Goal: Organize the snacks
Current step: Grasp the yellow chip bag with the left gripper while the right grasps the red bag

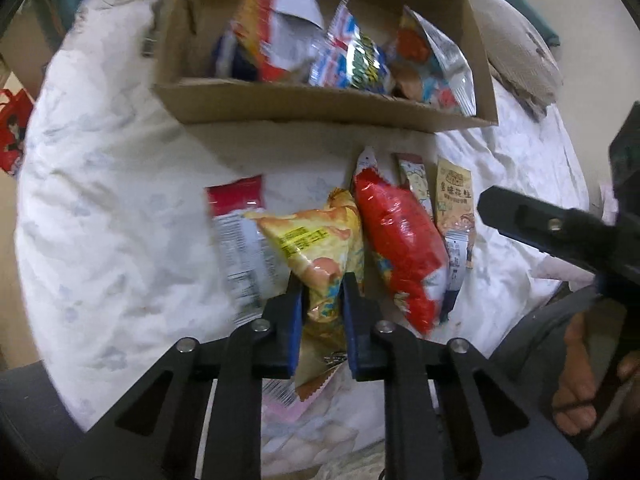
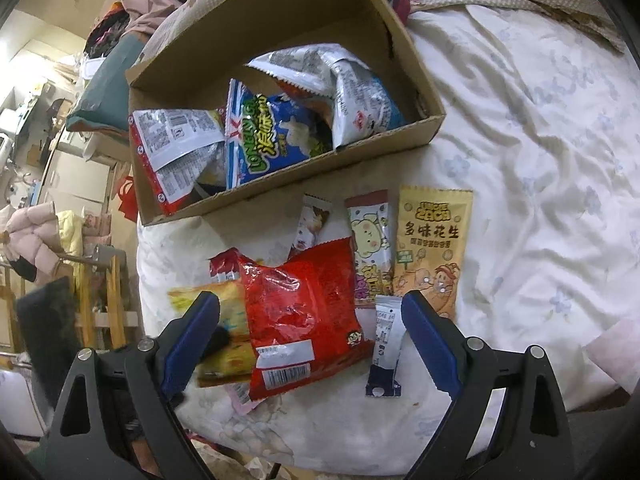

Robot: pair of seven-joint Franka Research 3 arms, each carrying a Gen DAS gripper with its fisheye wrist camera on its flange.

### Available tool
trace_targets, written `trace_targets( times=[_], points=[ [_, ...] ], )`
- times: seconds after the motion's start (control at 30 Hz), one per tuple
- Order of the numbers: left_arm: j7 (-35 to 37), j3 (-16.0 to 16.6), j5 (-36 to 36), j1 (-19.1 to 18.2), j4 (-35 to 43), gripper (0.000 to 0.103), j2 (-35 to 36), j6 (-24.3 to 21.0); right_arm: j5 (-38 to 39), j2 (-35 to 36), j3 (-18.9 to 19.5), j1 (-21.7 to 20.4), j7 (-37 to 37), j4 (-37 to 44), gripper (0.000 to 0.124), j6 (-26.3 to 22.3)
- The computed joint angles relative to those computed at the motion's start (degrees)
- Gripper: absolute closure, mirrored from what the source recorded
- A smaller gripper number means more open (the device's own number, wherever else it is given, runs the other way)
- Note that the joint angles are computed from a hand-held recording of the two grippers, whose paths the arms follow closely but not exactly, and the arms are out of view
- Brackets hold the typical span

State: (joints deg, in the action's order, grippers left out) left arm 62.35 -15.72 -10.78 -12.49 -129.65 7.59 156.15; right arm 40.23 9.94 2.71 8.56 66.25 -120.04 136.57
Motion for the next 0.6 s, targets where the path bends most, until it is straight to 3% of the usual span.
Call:
trace_targets(
  times=[0.1, 0.23, 0.6],
  points=[
    [1.56, 0.49, -2.49, 0.98, -2.00, 0.089, -3.67, -1.68, -0.77, 0.64, 0.18, 0.21, -0.11, 0.70, 0.029, -1.54],
    [-2.03, 2.40, 1.75, 0.72, -3.49, 0.090, -6.51, -2.29, -4.40, 2.25, 0.54, 1.30, 0.36, 2.46, 0.029, -3.73],
    [-7.69, 3.67, 8.07, 1.23, -4.57, 0.090, -6.02, -0.63, -13.97, 8.59, 1.09, 4.62, 4.85, 6.03, 0.029, -6.16]
  ],
)
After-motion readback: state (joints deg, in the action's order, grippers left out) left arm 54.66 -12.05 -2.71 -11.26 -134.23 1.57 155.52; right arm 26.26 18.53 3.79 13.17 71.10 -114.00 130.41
